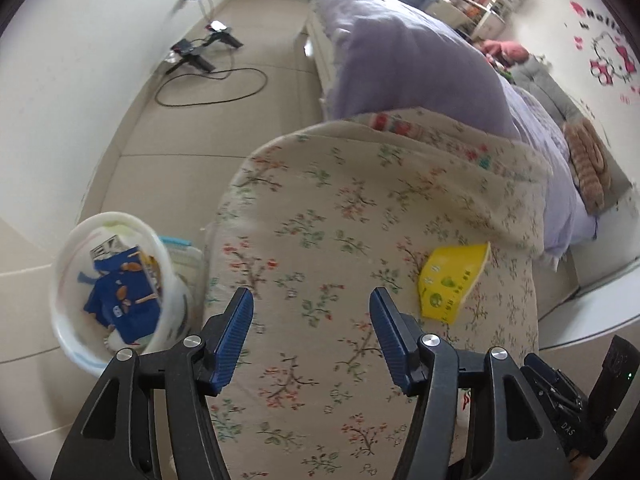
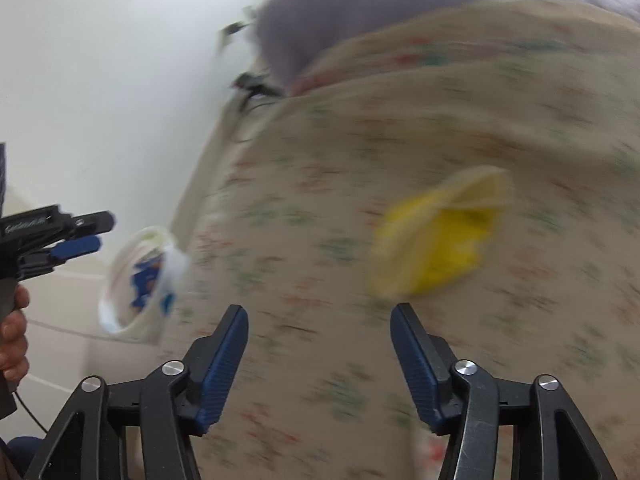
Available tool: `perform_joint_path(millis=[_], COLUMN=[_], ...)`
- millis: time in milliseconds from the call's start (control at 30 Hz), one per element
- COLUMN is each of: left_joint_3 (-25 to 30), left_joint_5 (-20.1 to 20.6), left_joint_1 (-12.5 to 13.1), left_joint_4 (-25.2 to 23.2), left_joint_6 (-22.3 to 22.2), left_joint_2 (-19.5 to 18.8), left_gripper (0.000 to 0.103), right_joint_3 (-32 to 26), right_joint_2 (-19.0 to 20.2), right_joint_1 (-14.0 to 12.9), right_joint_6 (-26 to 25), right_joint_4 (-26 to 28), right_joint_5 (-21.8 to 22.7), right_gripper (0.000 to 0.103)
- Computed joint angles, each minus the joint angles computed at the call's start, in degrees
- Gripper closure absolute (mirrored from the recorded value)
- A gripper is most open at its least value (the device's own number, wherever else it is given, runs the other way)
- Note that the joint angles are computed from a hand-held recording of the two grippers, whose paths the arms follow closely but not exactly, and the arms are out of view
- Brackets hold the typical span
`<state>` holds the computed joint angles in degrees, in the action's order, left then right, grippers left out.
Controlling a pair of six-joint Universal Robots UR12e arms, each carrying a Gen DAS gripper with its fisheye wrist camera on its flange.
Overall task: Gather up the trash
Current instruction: 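Grasp yellow paper cup with left tool while right tool grasps white AD bottle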
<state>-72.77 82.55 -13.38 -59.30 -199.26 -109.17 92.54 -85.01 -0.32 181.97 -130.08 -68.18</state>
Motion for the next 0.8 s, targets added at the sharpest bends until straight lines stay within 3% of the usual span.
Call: perform_joint_path(millis=[133,333,533,633,700,733,767,800], left_joint_3=[3.69,8.26,13.88,16.66,17.31,16.73,16.43,16.65], left_joint_5=[0.89,4.65,5.91,8.39,7.15,6.04,5.99,6.06], left_joint_1=[-3.81,-8.11,-10.04,-10.58,-10.0,-9.64,-9.48,-9.29], left_joint_4=[-1.62,-1.91,-4.98,-7.89,-9.44,-8.54,-7.73,-8.23], left_joint_6=[5.43,11.7,13.06,11.12,8.39,7.41,6.99,6.67], left_joint_2=[-2.86,-6.55,-11.33,-13.82,-14.68,-14.41,-14.16,-14.05], left_gripper=[0.039,0.039,0.039,0.041,0.081,0.082,0.096,0.099], right_joint_3=[3.65,6.52,7.07,7.36,7.37,7.34,7.27,7.2], right_joint_2=[-2.55,-3.1,-2.64,-2.48,-2.45,-2.38,-2.28,-2.14], right_joint_1=[-3.76,-7.04,-7.53,-7.55,-7.47,-7.38,-7.25,-7.09], right_joint_6=[2.8,4.2,2.64,2.18,1.4,0.89,0.32,-0.19], right_joint_4=[1.26,5.19,7.57,7.32,7.54,7.65,7.77,7.8], right_joint_5=[-1.89,2.97,4.37,4.4,4.47,4.48,4.5,4.48], right_gripper=[0.038,0.038,0.038,0.038,0.038,0.038,0.038,0.038])
